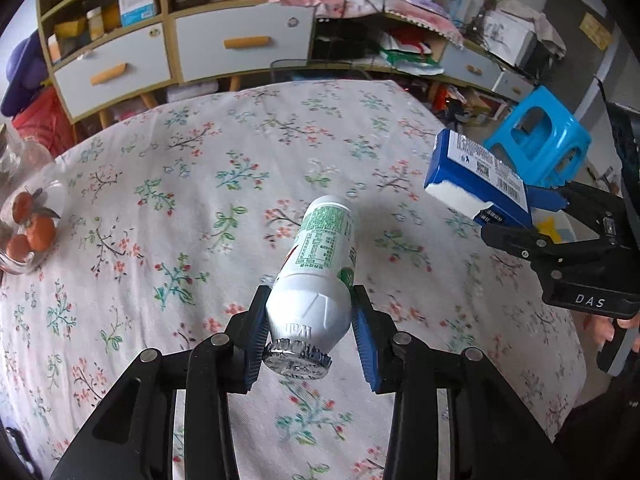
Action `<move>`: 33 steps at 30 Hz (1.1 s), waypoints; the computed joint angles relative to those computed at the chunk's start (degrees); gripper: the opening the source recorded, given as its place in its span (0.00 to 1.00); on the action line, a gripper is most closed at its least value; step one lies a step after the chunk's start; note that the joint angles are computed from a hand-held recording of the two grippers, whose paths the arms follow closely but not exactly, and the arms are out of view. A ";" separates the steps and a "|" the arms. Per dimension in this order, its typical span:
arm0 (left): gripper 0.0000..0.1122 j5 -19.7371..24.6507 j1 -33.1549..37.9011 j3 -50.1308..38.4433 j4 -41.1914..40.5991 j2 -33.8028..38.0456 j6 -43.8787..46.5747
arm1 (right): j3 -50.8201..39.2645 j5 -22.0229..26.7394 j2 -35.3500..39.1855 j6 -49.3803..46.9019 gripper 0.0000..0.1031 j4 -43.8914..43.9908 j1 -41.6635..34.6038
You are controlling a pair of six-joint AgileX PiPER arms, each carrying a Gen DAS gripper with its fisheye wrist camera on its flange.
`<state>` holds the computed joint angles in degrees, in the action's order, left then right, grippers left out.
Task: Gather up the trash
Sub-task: 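Drop the blue box into the wastebasket with the right tool while the left tool carries the bottle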
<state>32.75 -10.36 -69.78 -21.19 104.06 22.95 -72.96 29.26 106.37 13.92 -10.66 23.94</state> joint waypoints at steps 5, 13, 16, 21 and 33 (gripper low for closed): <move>0.37 -0.65 -1.25 2.20 -0.63 -2.34 0.59 | 6.13 -0.98 -4.67 1.64 0.68 -3.26 -0.13; 0.37 -0.49 -4.57 3.59 -1.52 -4.04 0.52 | 16.49 -2.77 -13.47 -0.69 0.68 -1.63 -3.20; 0.37 -0.93 -6.83 3.79 -1.42 -4.84 -0.13 | 19.64 -3.15 -16.50 -1.00 0.68 -1.51 -4.78; 0.37 -1.04 -10.85 2.68 0.13 -4.63 -2.56 | 24.51 -3.98 -21.24 -4.72 0.68 1.28 -9.20; 0.37 0.80 -19.26 -4.42 2.17 -0.82 -7.44 | 32.78 -3.94 -28.85 -17.48 0.68 8.68 -28.02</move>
